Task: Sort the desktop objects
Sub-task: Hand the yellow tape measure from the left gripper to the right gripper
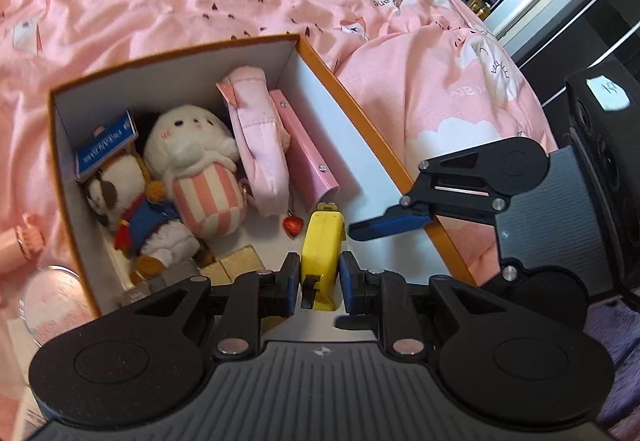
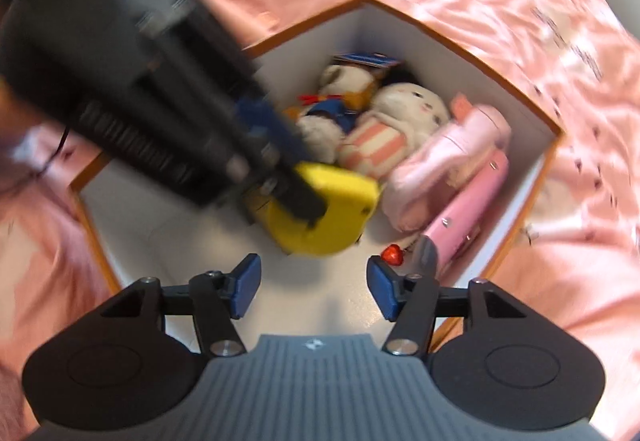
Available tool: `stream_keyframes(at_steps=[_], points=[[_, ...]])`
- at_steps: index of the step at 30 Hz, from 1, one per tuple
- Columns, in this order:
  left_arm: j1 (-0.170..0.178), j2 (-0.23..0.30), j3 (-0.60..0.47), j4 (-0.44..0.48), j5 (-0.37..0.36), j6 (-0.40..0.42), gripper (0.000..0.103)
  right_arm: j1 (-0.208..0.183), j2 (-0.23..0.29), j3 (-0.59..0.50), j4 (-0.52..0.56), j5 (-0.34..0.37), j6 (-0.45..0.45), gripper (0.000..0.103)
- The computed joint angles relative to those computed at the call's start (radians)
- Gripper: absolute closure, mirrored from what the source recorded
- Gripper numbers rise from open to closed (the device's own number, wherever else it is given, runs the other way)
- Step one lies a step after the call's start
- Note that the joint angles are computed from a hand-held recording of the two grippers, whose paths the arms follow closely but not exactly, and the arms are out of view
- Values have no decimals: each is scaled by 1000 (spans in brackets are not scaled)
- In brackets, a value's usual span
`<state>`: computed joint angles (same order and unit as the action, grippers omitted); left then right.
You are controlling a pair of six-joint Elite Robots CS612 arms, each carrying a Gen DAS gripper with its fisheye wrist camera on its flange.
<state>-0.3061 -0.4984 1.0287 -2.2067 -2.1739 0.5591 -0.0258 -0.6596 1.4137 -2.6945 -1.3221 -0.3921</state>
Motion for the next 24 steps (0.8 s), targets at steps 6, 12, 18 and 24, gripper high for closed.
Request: stream_keyframes(at_steps=[6,12,18,24], points=[[0,2,1,-3,-6,-20,80,-17,19,-17,-7,88,65,41],[-2,12,-19,35,-16,-1,79,-9,22,-27,-1,58,58,47],[-1,21,-39,54,-14,8,78,8,26,-51,57,-21,2,47],[14,4,-12,-58,6,-19,73,30,44,-102,147,-146,-160,47]])
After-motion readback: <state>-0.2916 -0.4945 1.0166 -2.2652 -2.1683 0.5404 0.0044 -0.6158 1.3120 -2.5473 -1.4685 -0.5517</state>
